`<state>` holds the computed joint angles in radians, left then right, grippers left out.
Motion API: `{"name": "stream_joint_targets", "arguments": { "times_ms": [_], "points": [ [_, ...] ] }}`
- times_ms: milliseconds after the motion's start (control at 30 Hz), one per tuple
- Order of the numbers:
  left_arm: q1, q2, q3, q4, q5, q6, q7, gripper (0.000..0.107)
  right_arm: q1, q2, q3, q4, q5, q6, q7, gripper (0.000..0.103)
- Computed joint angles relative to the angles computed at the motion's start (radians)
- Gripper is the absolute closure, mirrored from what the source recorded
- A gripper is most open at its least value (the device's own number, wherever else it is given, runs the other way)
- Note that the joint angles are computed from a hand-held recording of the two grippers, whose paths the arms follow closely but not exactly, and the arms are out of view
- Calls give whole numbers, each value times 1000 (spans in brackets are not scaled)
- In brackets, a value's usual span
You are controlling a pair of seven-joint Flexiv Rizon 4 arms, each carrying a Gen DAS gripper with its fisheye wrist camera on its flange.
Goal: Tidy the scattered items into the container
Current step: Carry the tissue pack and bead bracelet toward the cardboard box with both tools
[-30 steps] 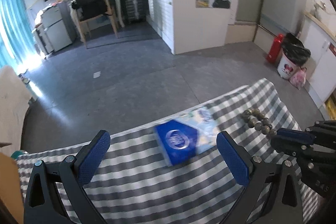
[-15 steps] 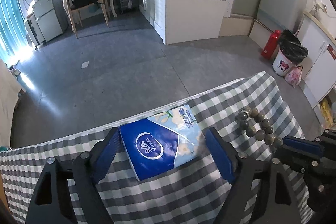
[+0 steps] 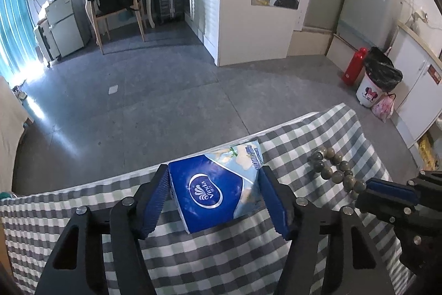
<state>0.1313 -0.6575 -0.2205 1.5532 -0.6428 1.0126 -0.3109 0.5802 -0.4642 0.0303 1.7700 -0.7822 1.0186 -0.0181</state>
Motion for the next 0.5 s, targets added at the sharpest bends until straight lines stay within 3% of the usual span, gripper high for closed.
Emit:
{"name": "stream_joint_targets", "arguments": {
  "times_ms": [500],
  "points": [
    [83,112,-5,52,-197,-2,118,45,56,-22,-1,-103,-53,-53,-22,92]
  ]
}}
